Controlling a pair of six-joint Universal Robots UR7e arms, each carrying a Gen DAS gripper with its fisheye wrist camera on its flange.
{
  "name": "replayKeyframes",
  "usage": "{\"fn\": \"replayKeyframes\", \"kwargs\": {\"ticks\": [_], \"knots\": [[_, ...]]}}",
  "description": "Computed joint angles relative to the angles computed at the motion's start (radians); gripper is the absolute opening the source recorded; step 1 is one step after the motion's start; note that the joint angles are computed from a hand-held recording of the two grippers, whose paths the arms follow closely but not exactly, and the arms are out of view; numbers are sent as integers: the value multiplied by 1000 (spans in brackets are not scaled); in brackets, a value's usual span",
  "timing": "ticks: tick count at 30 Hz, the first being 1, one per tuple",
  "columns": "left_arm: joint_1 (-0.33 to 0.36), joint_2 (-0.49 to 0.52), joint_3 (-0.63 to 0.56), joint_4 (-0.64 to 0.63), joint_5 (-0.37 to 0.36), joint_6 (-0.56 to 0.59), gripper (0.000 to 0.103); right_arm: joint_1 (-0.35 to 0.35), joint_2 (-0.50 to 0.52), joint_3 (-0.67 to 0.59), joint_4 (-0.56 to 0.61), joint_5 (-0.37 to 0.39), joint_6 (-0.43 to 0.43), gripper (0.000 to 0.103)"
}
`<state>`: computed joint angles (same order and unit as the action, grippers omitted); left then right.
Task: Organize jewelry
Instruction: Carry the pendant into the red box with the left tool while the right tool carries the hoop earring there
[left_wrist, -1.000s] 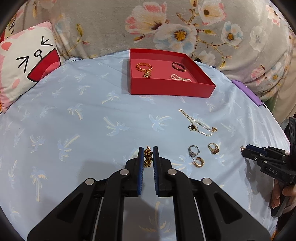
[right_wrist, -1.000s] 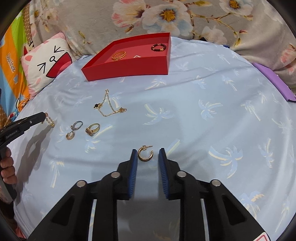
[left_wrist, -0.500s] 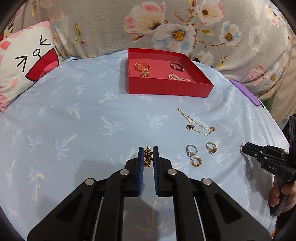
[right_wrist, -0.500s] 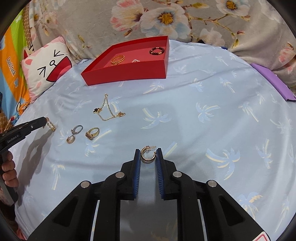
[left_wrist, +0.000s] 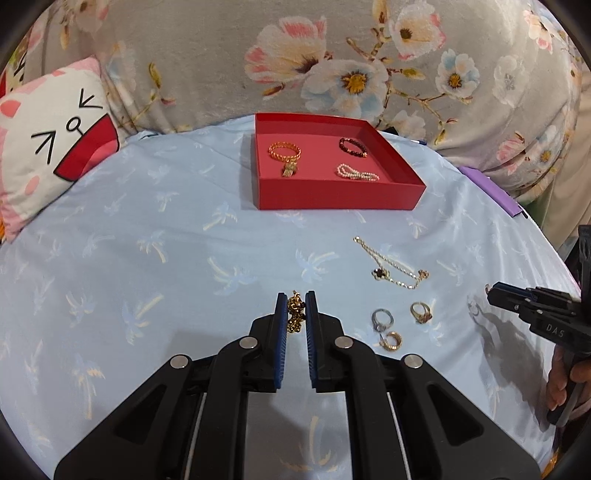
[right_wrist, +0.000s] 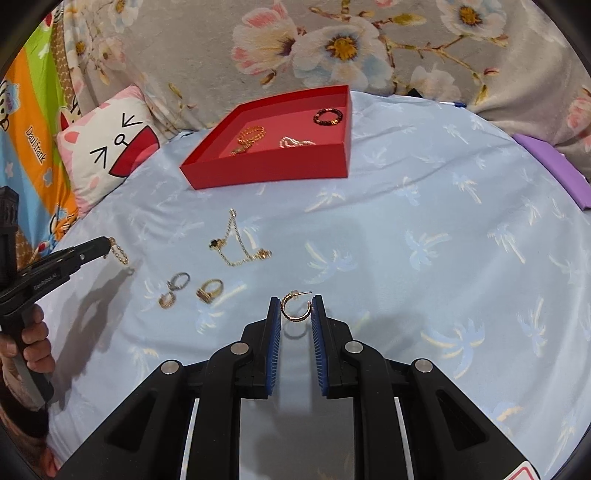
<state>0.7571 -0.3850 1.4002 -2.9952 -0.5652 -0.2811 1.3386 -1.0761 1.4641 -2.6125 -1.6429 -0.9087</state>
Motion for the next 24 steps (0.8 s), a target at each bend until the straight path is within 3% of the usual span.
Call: {"fn": "replayKeyframes", "kwargs": {"ticks": [6,11,20,24], "knots": [[16,21,-132,26,-9,130,9,58,56,-128,46,-3,-9,15],[38,79,-309,41,-14,230,9,102,162,-314,123,5,30,15],[101,261,-737,206,-57,301,9,148,417,-717,270,-40,94,15],[131,386,-1001,347,-73,302,8,161,542,-920,360,-70,110,15]]}}
